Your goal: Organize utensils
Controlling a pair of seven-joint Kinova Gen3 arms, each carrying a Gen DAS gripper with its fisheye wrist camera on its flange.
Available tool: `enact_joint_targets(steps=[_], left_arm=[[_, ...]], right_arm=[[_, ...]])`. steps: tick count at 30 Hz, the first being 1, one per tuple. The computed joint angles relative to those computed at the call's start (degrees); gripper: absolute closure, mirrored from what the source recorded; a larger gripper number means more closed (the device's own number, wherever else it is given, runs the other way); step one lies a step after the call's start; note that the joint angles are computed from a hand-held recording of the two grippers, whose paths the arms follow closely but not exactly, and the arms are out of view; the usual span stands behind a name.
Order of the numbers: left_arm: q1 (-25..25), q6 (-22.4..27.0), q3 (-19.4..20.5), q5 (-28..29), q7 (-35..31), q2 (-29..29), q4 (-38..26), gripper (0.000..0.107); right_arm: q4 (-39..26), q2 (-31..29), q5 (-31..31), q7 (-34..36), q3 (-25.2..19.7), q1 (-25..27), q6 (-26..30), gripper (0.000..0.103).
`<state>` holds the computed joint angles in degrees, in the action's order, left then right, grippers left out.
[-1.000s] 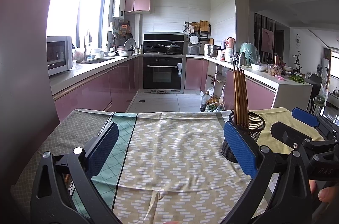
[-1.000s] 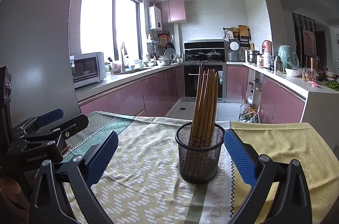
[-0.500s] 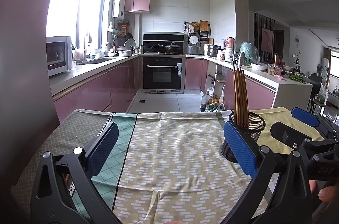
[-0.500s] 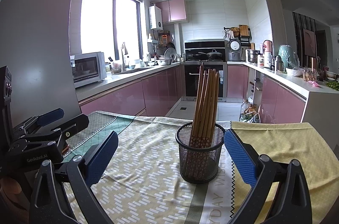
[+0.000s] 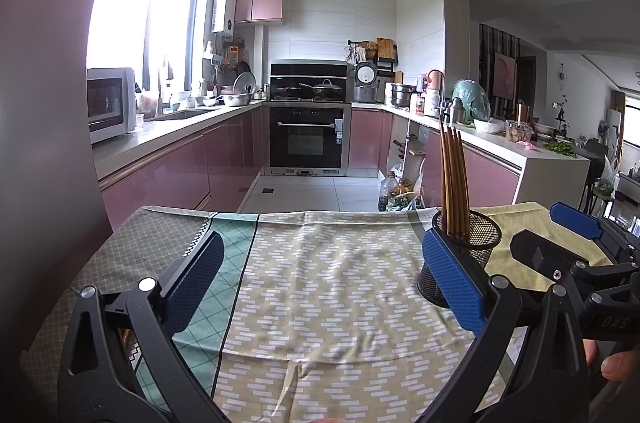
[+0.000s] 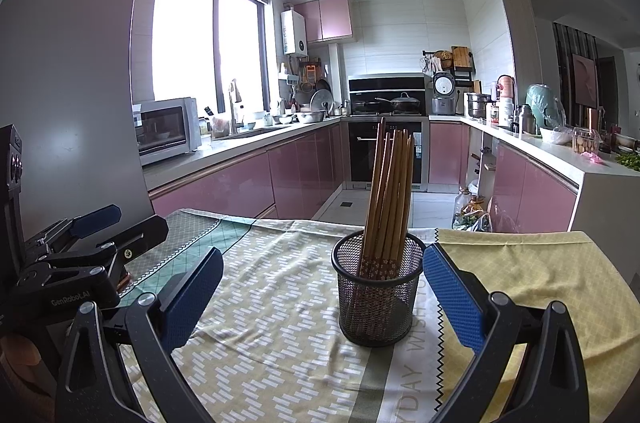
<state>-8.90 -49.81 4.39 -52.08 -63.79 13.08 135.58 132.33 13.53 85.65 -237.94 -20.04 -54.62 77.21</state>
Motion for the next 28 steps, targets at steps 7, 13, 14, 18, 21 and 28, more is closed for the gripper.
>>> enact_joint_targets(steps=[7, 13, 14, 18, 21, 28], left_arm=[[0.44, 0.4, 0.18, 1.06, -0.76, 0.2, -0.21, 0.01], [0.72, 0.53, 0.29, 1.86, -1.59, 0.31, -0.15, 0.01], [0.6, 0.37, 0.34, 1.64, -1.45, 0.5, -0.27, 0.01], [0.95, 0.37, 0.3, 2.63, -2.83, 0.83, -0.28, 0.01], [0.94, 2.03, 0.76, 1.72, -1.65, 1.0, -1.08, 0.01], [1.07, 11.3, 2.64, -3.05, 6.6, 3.09, -6.49, 0.01]], right_arm=[[0.04, 0.0, 0.06, -0.19, -0.01, 0.06, -0.06, 0.006], [0.01, 0.1, 0.09, -0.31, 0.02, 0.16, -0.26, 0.006], [0.15, 0.11, 0.17, -0.54, 0.04, 0.19, -0.29, 0.006], [0.33, -0.03, 0.12, -0.57, 0.06, 0.37, -0.7, 0.006], [0.32, -0.17, -0.16, -0.32, 0.13, 0.7, -1.42, 0.006], [1.64, -3.47, -5.84, 3.68, 1.55, 5.65, -10.12, 0.006]])
